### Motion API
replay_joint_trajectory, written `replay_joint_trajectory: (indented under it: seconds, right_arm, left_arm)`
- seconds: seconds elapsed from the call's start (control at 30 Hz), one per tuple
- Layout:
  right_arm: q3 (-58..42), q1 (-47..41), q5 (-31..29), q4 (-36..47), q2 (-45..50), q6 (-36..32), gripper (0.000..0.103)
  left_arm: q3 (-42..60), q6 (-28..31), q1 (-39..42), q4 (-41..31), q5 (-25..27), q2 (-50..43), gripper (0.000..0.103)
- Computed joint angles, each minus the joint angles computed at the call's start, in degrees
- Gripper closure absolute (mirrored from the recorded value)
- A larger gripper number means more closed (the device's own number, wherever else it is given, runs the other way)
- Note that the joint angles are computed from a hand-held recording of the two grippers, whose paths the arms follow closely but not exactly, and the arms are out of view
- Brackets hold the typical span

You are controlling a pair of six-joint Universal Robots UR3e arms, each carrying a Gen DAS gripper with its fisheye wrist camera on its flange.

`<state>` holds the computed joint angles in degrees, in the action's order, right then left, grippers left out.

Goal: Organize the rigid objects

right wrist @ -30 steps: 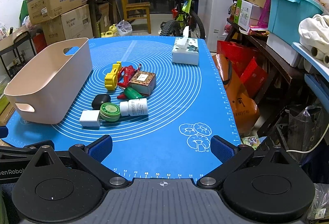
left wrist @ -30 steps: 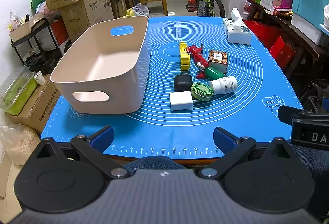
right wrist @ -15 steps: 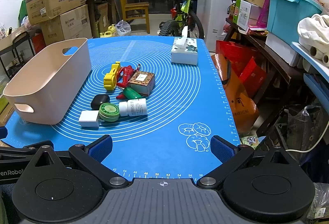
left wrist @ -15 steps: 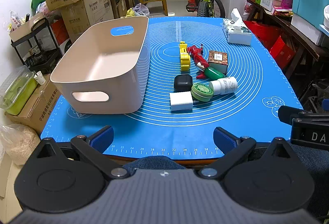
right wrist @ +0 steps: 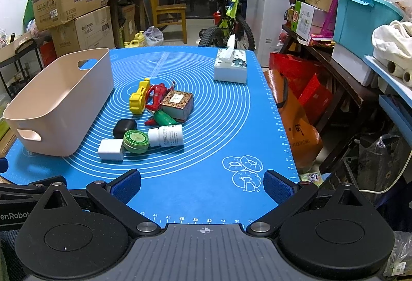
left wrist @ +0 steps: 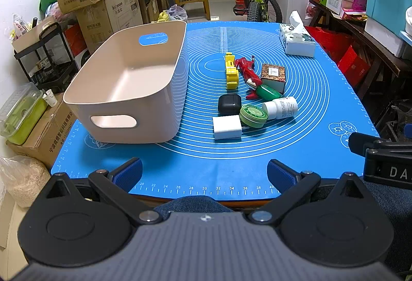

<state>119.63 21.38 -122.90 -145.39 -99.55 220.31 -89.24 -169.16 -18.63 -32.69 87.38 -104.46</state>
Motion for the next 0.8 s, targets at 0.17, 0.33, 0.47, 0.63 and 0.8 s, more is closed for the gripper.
replay_joint_trajectory:
  seconds: [0.17,0.33,0.47,0.63,0.8]
  right_arm:
    - [-0.01,0.03,-0.05,-0.04,0.06,0.01,0.002]
    - [-0.55,0.19,-0.22,0.65,0.13,0.11,0.002]
    - [-0.51,0.16,-0.21,0.55,0.15,0.10,0.002]
    - [-0.62,0.27,-0.41,0.84,-0.03,-0.13,0.002]
    - [-1.01,-1.49,0.99,2.39,-1.99,-0.95,0.002]
  left_arm:
    - [-0.01,0.01,0.00,0.04,0.00,0.00,0.002]
    - [0.11,0.01,-0.04,-0.06,-0.02,-0.09,0.001]
    - [0.27,0.03,-0.24,-0.19,0.33,-0.24,0.002]
    - [0.43,0.24,-0.05,-0.33,0.01,-0.35,0.002]
    - [1.04,-0.10,0.07,-0.75,0.22,-0.45,0.001]
